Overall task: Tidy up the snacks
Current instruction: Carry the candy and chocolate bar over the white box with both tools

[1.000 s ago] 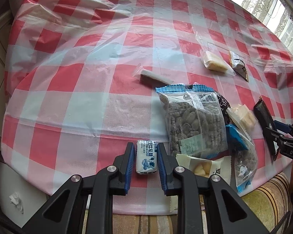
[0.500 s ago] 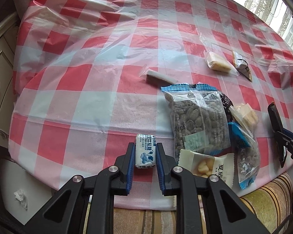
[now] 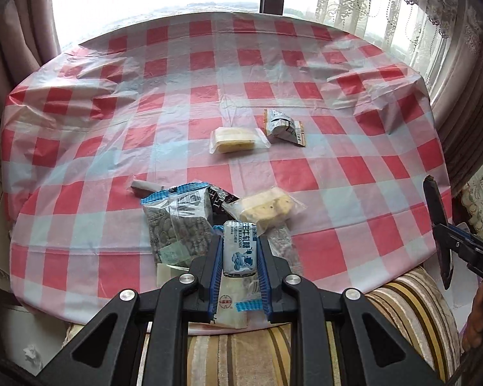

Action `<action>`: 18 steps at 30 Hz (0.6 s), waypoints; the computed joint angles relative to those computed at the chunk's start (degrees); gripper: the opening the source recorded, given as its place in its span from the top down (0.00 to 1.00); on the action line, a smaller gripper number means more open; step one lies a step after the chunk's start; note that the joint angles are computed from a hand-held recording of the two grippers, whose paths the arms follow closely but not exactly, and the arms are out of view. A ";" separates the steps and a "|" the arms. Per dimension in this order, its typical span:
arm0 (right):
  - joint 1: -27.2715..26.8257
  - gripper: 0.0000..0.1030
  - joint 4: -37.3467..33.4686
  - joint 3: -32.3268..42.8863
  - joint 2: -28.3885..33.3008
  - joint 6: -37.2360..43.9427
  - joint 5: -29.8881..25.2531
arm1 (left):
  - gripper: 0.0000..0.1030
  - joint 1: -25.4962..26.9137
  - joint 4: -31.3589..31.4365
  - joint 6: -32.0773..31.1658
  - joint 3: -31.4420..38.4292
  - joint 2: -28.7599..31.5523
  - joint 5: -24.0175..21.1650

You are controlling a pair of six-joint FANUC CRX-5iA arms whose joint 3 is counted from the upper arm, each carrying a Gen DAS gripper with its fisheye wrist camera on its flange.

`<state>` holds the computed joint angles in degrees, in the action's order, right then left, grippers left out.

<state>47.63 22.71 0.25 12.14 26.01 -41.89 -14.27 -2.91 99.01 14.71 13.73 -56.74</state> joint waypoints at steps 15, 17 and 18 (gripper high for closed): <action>-1.43 0.47 8.14 -23.51 -16.67 -26.01 -2.04 | 0.79 -12.42 10.84 -14.03 12.93 12.04 -4.94; -1.48 0.47 7.67 -25.23 -17.65 -27.73 -2.37 | 0.79 -13.96 11.21 -15.32 15.02 13.57 -6.37; -1.58 0.47 7.10 -25.69 -17.86 -28.09 -2.62 | 0.79 -14.63 11.69 -16.03 15.87 14.28 -6.95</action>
